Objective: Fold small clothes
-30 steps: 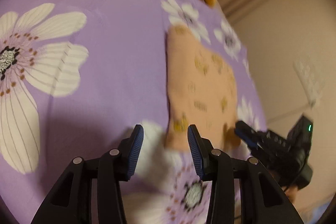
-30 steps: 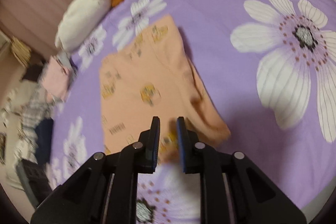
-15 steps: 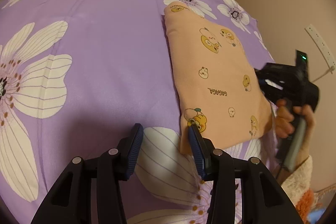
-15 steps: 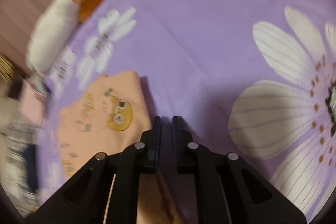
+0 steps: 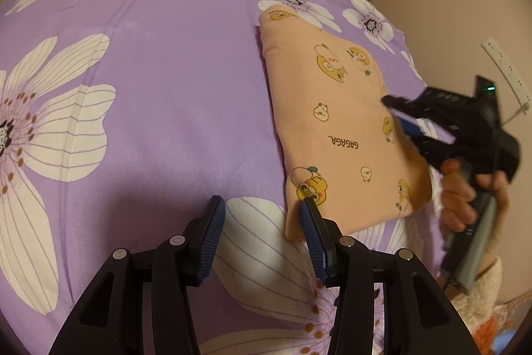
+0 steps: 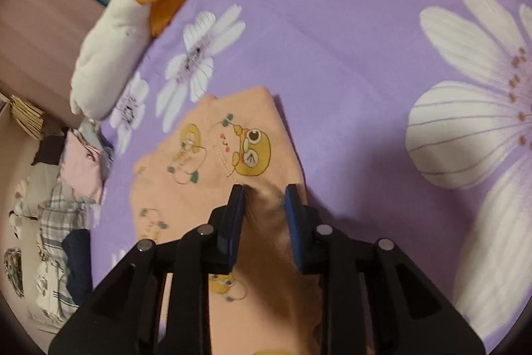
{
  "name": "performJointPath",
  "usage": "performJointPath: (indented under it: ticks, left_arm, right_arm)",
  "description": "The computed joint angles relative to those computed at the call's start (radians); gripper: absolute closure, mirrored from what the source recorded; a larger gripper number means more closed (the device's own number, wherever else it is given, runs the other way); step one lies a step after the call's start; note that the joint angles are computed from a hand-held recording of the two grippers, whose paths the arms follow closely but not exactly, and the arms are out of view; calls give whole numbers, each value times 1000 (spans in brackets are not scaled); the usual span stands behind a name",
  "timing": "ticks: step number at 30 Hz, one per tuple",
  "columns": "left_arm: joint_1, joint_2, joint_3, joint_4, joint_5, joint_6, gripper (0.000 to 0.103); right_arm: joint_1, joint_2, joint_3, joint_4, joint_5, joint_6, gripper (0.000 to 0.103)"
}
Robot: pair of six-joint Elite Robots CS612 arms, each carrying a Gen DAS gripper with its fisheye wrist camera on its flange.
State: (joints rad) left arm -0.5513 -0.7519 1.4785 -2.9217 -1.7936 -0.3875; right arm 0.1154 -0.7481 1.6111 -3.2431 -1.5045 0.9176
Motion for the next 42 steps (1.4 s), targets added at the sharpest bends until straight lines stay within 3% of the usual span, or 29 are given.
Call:
performJointPath:
  ticks: [3, 6, 10, 13, 19, 25, 28, 30, 31, 33, 35, 39, 42]
  left_arm:
    - [-4, -1, -2, 9, 13, 14, 57]
    - [-8, -3, 0, 9, 29, 25, 57]
    - [-11, -2, -2, 14, 44, 37, 57]
    - [-14, -2, -2, 13, 58, 45, 57]
    - [-17, -1, -1, 5, 71, 58, 57]
    - [-1, 0, 0, -8, 21, 40, 57]
    - [28, -5, 8, -32, -71, -20, 59]
    - [60, 5, 13, -129, -167, -116, 59]
    - [75, 16, 9, -187, -210, -177, 59]
    - [93, 37, -10, -263, -252, -270, 57]
    - [108, 62, -55, -274, -303, -326, 47]
    - [133, 156, -210, -281, -535, -397, 29]
    - [136, 246, -363, -216, -684, -431, 19]
  right_arm:
    - [8, -12, 22, -72, -24, -20, 75]
    - [0, -6, 30, -102, 35, -3, 75]
    - [-26, 4, 33, -28, 101, 20, 77]
    - [-33, 7, 47, -84, 124, 52, 77]
    - [-35, 8, 48, -77, 141, 58, 76]
    - [-53, 15, 63, -126, 202, 109, 76]
    - [-64, 17, 77, -168, 245, 141, 75]
    - [-74, 15, 88, -200, 286, 150, 63]
    - [-78, 9, 101, -222, 297, 147, 48]
    - [-78, -5, 123, -251, 280, 120, 42]
    - [-80, -17, 137, -253, 273, 82, 40]
    - [-98, -8, 141, -289, 335, 90, 30]
    - [-112, 1, 125, -255, 393, 81, 23]
